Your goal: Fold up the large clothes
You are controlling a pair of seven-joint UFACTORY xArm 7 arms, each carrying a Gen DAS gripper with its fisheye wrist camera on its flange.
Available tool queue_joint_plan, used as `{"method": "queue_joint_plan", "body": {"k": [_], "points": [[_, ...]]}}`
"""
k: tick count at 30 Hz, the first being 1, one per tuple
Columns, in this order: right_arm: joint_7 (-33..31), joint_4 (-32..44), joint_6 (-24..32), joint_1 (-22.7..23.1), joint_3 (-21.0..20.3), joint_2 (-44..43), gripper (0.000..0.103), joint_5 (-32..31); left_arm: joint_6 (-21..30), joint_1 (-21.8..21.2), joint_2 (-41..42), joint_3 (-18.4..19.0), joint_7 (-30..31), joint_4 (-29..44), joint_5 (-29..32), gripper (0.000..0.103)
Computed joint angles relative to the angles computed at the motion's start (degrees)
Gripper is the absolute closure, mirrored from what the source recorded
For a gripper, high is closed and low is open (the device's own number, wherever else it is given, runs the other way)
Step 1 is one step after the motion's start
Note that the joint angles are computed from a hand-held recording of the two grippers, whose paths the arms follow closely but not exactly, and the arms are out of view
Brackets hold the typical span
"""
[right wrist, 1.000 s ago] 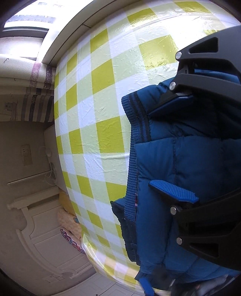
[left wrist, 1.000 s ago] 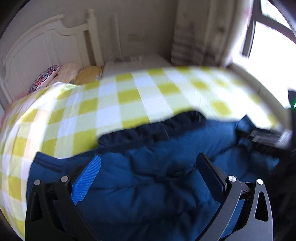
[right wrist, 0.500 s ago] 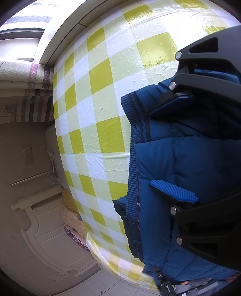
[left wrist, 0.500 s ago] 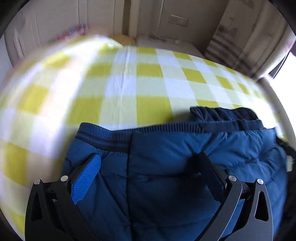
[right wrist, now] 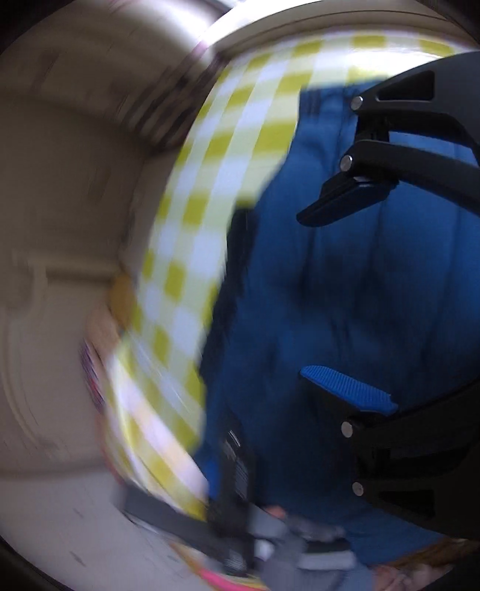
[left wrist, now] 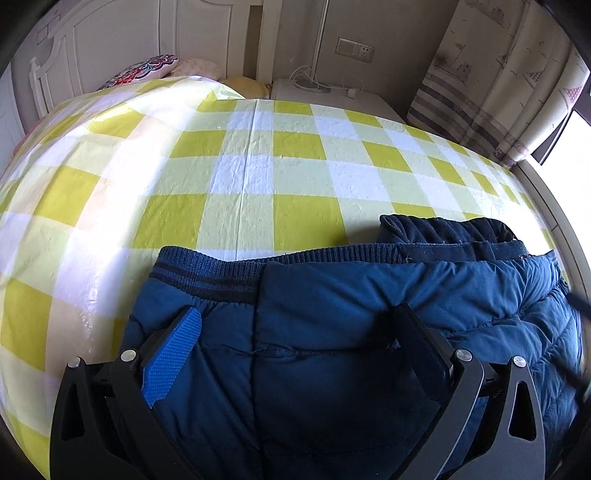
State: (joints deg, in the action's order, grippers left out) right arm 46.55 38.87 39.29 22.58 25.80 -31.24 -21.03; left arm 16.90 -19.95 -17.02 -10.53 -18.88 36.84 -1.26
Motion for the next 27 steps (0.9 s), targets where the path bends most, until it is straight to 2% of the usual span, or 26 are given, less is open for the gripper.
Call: {"method": "queue_joint_plan", "body": {"k": [1, 2, 3, 6, 9, 11, 14, 16, 17, 18, 20, 22, 23, 25, 26, 27], "points": [[-0.86, 2.67, 2.40, 0.61, 1.43, 4.66, 0.025, -1.42, -0.40, -0.61, -0.11, 0.65, 0.73, -0.25, -0.95, 0.004], [0.60, 4.21, 4.19, -0.76, 4.40, 7.67, 0.025, -5.20, -0.55, -0.95, -0.31, 1.00, 1.19, -0.45, -1.58, 0.004], [2.69, 4.11, 3.58, -1.35, 4.98, 8.28, 0.022, -6.59, -0.86, -1.37, -0.34, 1.51, 1.84, -0.62, -2.41, 0.004], [2.56, -1.51, -3.75, 2.08, -1.84, 4.26, 0.023, -1.16, -1.07, -1.68, -0.46, 1.78, 2.73, -0.72, -3.59, 0.004], [5.07, -5.32, -1.92, 0.23, -1.58, -3.29, 0.023, -1.58, -1.13, -1.53, -0.55, 1.59, 2.85, -0.78, -3.75, 0.004], [5.52, -9.79, -0.65, -0.22, -3.66, -10.35, 0.023, 0.32, -1.33, -1.73, -0.65, 1.79, 3.26, -0.93, -4.30, 0.004], [3.64, -18.91, 0.13, -1.20, -9.64, -21.46, 0.022, 4.53, -1.55, -1.60, -0.83, 1.56, 3.18, -1.13, -4.38, 0.004], [1.76, -27.47, -5.44, -0.53, -16.95, -30.85, 0.027, 9.00, -1.78, -1.64, -0.99, 1.58, 3.23, -1.30, -4.58, 0.004], [1.20, -28.96, -6.40, -0.86, -17.91, -32.62, 0.033, 10.15, -1.77, -1.37, -1.01, 1.33, 2.99, -1.30, -4.22, 0.004], [0.75, -29.42, -6.59, -1.26, -17.85, -33.22, 0.033, 10.95, -1.54, -0.91, -0.97, 0.86, 2.46, -1.15, -3.58, 0.004], [0.03, -27.81, -5.44, -2.89, -14.68, -30.65, 0.031, 11.02, -0.50, 0.55, -1.01, -0.55, 0.77, -0.57, -1.46, 0.004], [-0.38, -26.26, -3.89, -4.55, -11.40, -28.88, 0.031, 11.11, 2.10, 6.03, -4.33, -6.54, -6.89, -0.73, 6.26, 0.004], [0.09, -25.87, -3.50, -4.79, -9.98, -28.58, 0.030, 11.52, 1.78, 5.98, -6.69, -7.18, -9.52, -1.83, 8.59, 0.004], [-0.22, -26.35, -3.83, -4.82, -10.02, -29.25, 0.030, 12.31, -0.83, 0.56, -11.45, -4.90, -7.82, -4.85, 6.05, 0.004], [-0.24, -25.97, -4.94, -5.33, -9.88, -28.01, 0.030, 12.55, -2.31, -2.44, -14.28, -4.70, -6.92, -6.62, 5.03, 0.004], [-0.47, -26.05, -4.90, -5.42, -9.87, -28.11, 0.030, 12.74, -3.49, -3.23, -15.97, -6.03, -7.29, -7.79, 5.24, 0.004]]}}
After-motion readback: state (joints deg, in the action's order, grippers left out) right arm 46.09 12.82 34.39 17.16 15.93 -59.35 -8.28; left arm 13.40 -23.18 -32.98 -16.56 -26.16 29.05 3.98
